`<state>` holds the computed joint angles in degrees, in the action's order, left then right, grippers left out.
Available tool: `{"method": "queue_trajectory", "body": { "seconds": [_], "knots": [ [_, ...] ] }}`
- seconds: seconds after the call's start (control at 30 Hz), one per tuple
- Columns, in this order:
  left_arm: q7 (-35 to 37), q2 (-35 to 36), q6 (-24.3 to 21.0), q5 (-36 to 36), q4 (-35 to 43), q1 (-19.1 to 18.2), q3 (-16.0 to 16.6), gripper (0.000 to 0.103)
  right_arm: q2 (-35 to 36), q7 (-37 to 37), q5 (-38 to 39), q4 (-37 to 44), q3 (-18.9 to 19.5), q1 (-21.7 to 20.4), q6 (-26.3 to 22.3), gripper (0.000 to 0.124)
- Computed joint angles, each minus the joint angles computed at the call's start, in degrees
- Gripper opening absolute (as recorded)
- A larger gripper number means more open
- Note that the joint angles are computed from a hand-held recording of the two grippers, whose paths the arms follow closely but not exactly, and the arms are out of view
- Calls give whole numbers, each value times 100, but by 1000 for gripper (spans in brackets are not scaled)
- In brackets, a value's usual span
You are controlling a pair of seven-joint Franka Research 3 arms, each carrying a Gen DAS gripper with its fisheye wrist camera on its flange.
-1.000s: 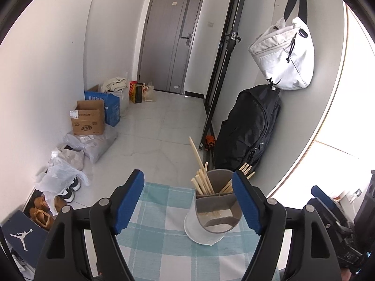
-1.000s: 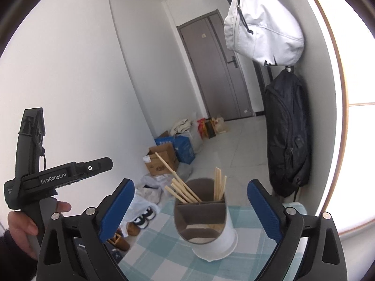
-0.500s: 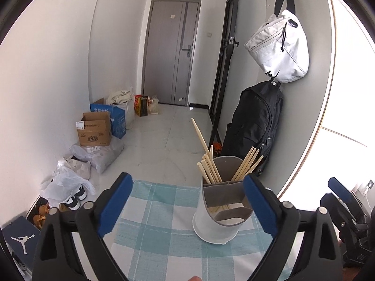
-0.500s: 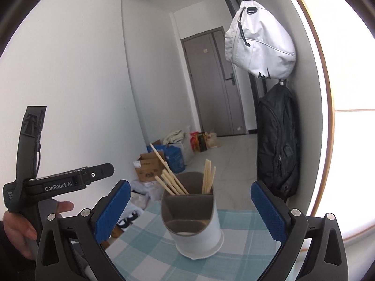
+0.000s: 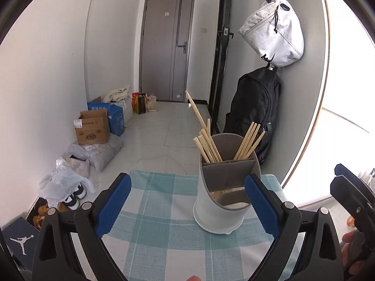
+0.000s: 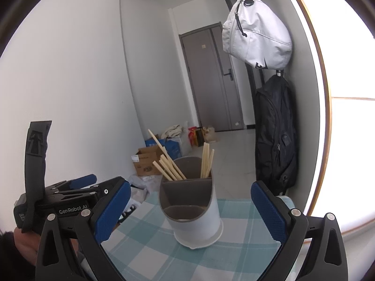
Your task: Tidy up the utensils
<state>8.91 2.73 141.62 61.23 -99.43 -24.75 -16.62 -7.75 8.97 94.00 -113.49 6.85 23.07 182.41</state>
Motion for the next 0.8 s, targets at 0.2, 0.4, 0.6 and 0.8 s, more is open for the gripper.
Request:
{"method": "queue_trajectory", "body": {
  "seconds": [0.2,0.4,0.6,0.8],
  "knots": [
    [-214,-79,-62,79,-81,31,-2,95,21,-179,196,28,35,-32,-2,103],
    [-201,-54,-37,-31,-71,62,-10,95,28,-177,196,14,57,-58,-12,103],
    [-259,-51,-31,16,-75,51,-13,95,26,-320,325,35,72,-85,-43,103],
    [-195,-88,21,-73,-128,65,-14,95,27,-300,273,20,76,-95,-64,103]
  ]
}}
